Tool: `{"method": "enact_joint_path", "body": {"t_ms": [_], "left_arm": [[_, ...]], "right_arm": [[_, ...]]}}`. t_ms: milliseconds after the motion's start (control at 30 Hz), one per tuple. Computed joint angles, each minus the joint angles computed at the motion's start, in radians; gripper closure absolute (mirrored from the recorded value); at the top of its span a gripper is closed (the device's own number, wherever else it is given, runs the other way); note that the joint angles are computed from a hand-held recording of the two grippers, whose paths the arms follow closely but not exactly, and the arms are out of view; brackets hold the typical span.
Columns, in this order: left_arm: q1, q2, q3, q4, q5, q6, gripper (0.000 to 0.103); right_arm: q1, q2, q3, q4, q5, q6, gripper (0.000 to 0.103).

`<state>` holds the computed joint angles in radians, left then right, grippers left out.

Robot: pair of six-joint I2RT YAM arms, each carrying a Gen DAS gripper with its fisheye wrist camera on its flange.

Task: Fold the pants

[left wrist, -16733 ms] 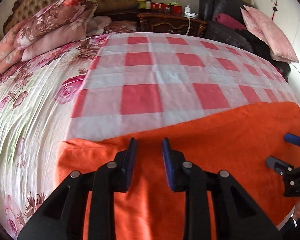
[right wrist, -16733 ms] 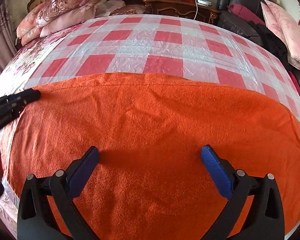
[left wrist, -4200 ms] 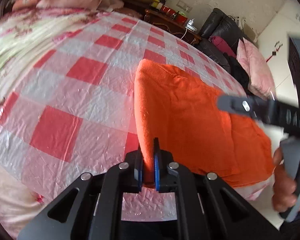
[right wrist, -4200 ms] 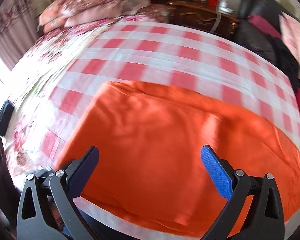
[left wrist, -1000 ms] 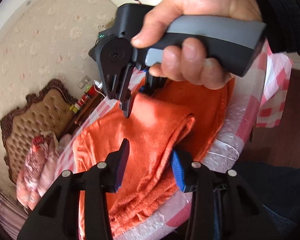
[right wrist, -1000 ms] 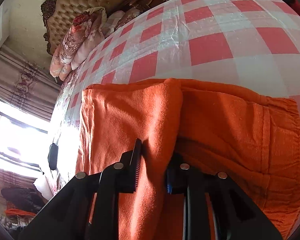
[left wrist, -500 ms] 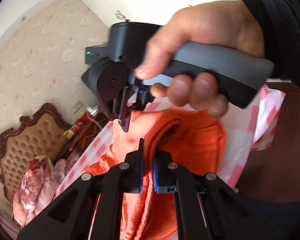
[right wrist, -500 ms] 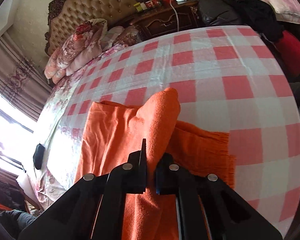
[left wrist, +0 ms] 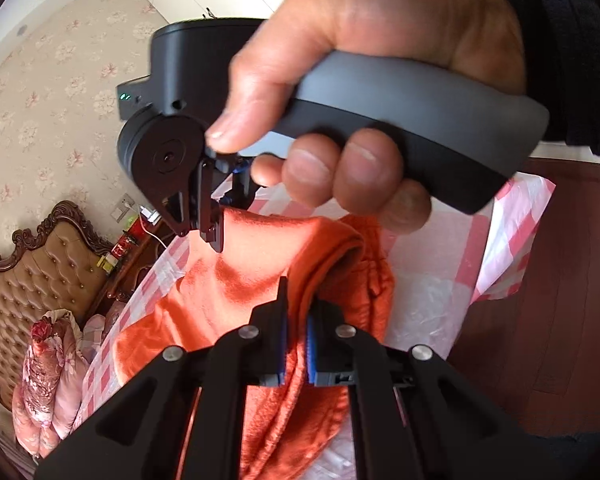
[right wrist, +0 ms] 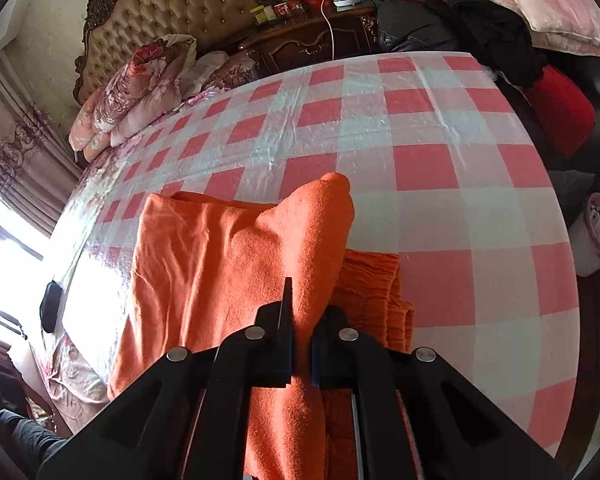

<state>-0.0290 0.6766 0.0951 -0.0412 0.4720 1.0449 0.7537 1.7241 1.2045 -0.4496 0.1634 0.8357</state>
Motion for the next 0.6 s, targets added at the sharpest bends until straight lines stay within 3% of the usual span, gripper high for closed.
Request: {"method": "enact_joint_path", "body": {"t_ms": [133,233,267,300,333,400,467,500,533,567,600], "left_arm": [[-0.040,0.092,0.002,0.059,-0.019,-0.023,0.094],[-0.005,0.180,0.060,0.016,0.016,-0.019,0.082],[0.044,0.160,0.085,-0.054,0.076,0.000,0.077],[0.112,0.148,0.122,-0.140,0.151,0.034,0.072],[0.203,0.153,0.174,-0.244,0.235,0.090,0.061],[0.398,0.229,0.298,-0.448,0.380,0.223,0.054],[0.606,0.430,0.494,-0.672,0.486,0.354,0.052],[0.672,0.524,0.577,-0.714,0.496,0.348,0.054],[0.709,0.596,0.633,-0.712,0.481,0.308,0.070],[0.731,0.682,0.690,-0.710,0.448,0.278,0.098],[0.741,0.756,0.733,-0.698,0.409,0.255,0.101]], "right_arm": [[-0.016,0.024,-0.030,0.017,0.007,0.002,0.093],[-0.012,0.001,-0.064,0.048,0.024,0.023,0.089],[0.006,-0.006,-0.052,0.014,0.083,0.037,0.076],[0.042,-0.002,-0.011,-0.077,0.203,0.068,0.057],[0.066,0.004,0.021,-0.150,0.288,0.097,0.049],[0.129,-0.001,0.066,-0.283,0.432,0.181,0.045],[0.193,-0.024,0.071,-0.299,0.489,0.223,0.045],[0.232,-0.024,0.079,-0.289,0.517,0.219,0.045],[0.282,0.007,0.115,-0.298,0.557,0.198,0.045],[0.313,0.054,0.163,-0.335,0.591,0.193,0.045],[0.340,0.125,0.229,-0.399,0.620,0.201,0.045]]}}
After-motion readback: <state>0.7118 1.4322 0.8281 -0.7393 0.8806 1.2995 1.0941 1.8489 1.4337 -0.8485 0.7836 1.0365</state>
